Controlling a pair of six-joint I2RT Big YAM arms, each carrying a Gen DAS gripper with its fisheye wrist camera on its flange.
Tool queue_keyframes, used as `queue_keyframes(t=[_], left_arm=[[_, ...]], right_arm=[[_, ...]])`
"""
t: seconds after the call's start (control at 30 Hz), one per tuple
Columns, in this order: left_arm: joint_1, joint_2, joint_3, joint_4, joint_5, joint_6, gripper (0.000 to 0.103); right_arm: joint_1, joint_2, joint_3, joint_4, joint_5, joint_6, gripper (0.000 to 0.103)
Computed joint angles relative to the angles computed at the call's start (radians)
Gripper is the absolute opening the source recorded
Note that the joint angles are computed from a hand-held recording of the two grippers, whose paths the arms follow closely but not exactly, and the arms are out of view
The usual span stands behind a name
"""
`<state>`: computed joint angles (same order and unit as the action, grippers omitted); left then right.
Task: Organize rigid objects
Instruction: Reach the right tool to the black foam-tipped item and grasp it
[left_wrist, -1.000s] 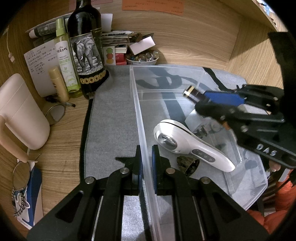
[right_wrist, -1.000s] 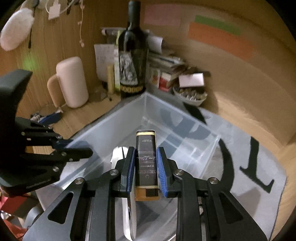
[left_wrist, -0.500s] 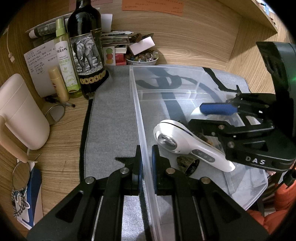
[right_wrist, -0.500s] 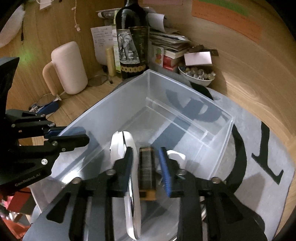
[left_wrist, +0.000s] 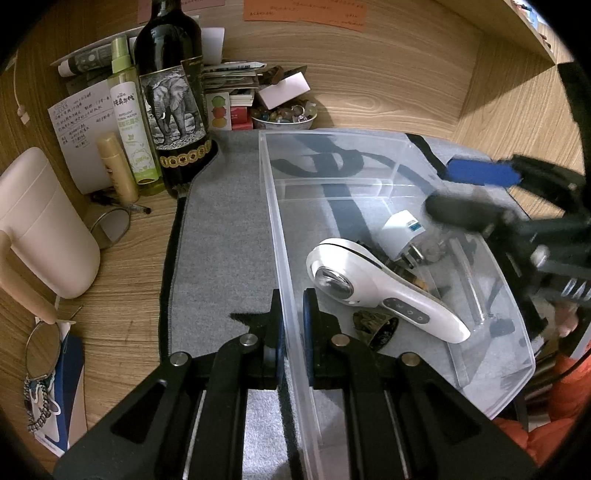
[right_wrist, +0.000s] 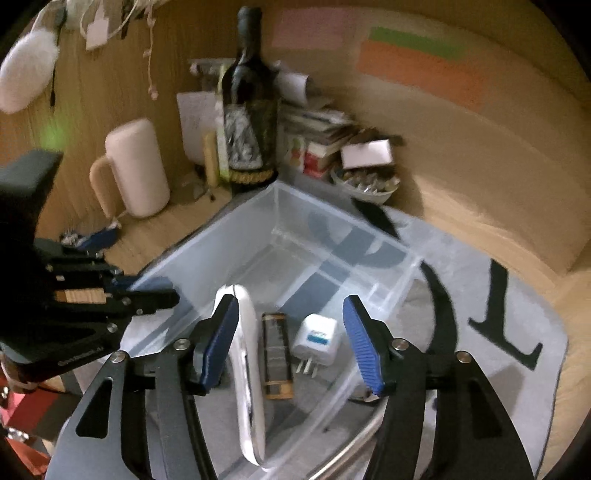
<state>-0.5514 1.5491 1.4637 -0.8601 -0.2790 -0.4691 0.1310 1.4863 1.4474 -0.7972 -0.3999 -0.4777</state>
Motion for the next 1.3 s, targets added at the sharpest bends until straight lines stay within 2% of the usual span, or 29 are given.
queue_keyframes(t=[0.17,0.4,0.67,1.03,1.17,1.3], left_arm=[[0.0,0.0,0.0,0.001,0.0,0.0,0.008],[0.0,0.0,0.0,0.0,-0.001,0.0,0.008],[0.003,-0.001,-0.002,-0.001,0.0,0.002,0.008],[0.005,-0.002,-0.002,-0.003,-0.001,0.004,0.008],[0.005,-0.002,-0.002,-0.003,-0.001,0.005,0.008],[0.005,-0.002,-0.002,-0.003,0.0,0.005,0.008]], right_arm=[[-0.036,-0.024,0.007,0.043,-0.005,0.033,0.057],[-0.087,-0.042,-0.007,0.093,0.032,0.063,0.063],[-0.144,0.0,-0.019,0.049,0.063,0.076,0.063],[-0.177,0.085,-0.036,-0.023,0.106,0.075,0.063],[-0.188,0.087,-0.045,-0.02,0.083,0.081,0.063],[-0.198,0.079,-0.056,0.005,0.099,0.074,0.062]])
